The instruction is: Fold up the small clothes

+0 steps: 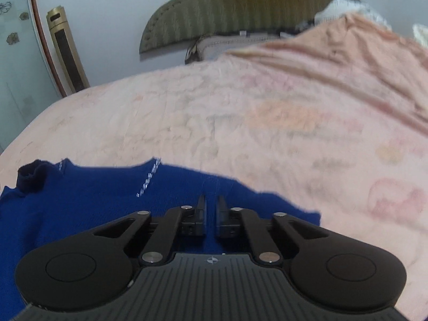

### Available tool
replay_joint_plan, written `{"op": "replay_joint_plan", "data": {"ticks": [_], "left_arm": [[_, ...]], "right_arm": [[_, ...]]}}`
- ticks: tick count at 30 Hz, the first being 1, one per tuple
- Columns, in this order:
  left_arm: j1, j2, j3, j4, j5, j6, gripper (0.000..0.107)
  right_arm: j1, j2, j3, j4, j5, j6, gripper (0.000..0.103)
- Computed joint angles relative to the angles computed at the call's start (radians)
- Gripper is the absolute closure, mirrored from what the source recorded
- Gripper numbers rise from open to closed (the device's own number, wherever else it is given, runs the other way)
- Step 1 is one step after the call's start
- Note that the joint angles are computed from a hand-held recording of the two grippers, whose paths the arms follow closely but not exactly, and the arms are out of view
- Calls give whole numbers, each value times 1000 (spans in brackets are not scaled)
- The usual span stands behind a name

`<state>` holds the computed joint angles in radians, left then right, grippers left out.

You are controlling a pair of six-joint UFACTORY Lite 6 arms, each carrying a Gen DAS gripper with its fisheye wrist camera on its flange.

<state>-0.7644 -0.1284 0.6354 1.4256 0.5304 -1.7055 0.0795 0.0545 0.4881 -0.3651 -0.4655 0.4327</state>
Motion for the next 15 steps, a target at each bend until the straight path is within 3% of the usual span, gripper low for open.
{"op": "replay_joint_plan", "data": {"ticks": [5,8,10,11,13,15], "left_arm": [[-68,316,220,101,139,-38,38],[10,519,427,-53,228,27,38],[92,557,486,-182,219,63,39],[119,529,457,-195,191,46,39],[131,418,334,-145,149,-15,39],[76,332,238,-111,217,-38,39]], "right_arm": [[-35,-28,-33,97,-59,-37,97],[-34,8,-23,159,-80,-68,96],[-37,44,-4,165,-83,-57,95],[-44,55,1,153,-84,-40,84],[-54,36,-23,158,-96,-28,75],[-70,-35,-72,151,-83,-33,60]]}}
